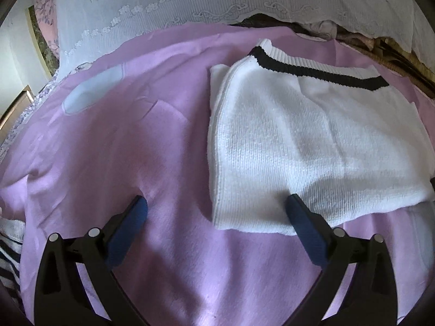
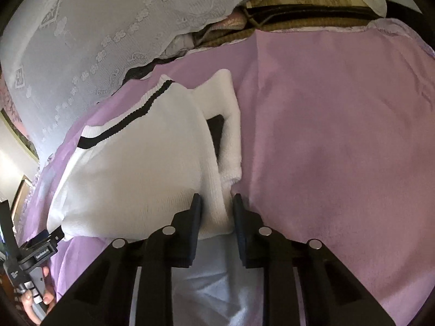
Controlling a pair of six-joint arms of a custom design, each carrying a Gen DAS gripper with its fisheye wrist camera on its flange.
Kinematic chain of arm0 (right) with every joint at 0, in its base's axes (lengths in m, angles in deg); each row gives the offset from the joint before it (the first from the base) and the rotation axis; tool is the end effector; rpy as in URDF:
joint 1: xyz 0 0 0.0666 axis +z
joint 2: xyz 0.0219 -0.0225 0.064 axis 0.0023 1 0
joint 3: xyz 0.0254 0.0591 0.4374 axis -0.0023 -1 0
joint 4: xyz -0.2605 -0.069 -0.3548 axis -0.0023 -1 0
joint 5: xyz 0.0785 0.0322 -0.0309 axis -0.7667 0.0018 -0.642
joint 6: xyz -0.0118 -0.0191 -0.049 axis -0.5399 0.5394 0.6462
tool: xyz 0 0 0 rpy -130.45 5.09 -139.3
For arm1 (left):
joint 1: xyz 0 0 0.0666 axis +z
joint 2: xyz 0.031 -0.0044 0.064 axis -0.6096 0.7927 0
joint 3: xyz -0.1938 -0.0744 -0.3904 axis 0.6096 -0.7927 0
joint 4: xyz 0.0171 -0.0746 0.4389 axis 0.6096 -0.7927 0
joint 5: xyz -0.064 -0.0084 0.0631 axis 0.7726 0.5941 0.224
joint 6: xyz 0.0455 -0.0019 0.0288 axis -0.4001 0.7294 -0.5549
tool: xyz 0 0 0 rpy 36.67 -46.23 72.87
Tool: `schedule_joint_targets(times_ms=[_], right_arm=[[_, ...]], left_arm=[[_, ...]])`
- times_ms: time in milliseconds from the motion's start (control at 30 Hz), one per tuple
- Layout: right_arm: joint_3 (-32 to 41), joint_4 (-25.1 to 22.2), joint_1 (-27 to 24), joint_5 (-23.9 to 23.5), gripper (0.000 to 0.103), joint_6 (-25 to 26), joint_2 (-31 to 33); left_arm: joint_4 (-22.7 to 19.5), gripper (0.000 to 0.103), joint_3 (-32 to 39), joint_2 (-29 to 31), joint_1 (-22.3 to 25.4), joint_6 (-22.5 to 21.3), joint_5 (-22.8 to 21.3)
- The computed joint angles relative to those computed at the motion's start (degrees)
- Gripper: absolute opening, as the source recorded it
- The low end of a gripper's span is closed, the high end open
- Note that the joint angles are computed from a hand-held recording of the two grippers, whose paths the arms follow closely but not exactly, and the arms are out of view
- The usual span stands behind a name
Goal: Fold small clothes
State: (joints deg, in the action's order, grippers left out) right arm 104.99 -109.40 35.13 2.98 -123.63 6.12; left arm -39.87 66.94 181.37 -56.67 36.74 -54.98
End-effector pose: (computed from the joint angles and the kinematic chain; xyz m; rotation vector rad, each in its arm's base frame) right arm 0.4503 0.2894 0.2705 0.9530 2.1583 0.0567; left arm 0.6719 -0.2334 0.2780 0.5783 2.4007 -0.0916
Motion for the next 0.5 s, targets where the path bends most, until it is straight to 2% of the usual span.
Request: schedule_joint_targets(times_ms=[167,233,300,367,400,500], right_arm=[[0.05,-0.87,0.60,1.64,0.027,-0.37,-0.25],[0.63,-2.57,1.19,4.22,0.033,-1.52,-0.16],[2.24,-6.10,2.09,8.39,0.034,-2.80,0.42],[3.62,-6.83,3.08,13.19,0.035,-1.06,0.82],[4.71,-7.10,3.83,16.07,0.039,0.55,1.28],[7.91,-6.56,4.74,19.19,0.052,6.28,3.28]], left_arm=[[5.37,0.099,-3.56,-2.38,-0.63,-1.44,-2.05],[7.45,0.098,-4.66,-3.19,-1.05,-2.49,-2.90],[9.61,0.098,-5.88,-4.03,-1.49,-3.47,-3.66],[12.24,0.098,-7.31,-5.10,-1.87,-4.36,-3.74],[13.21,0.098,-7.84,-5.53,-2.01,-4.58,-3.38],[14.52,0.098,-8.66,-6.43,-2.28,-4.55,-1.02]])
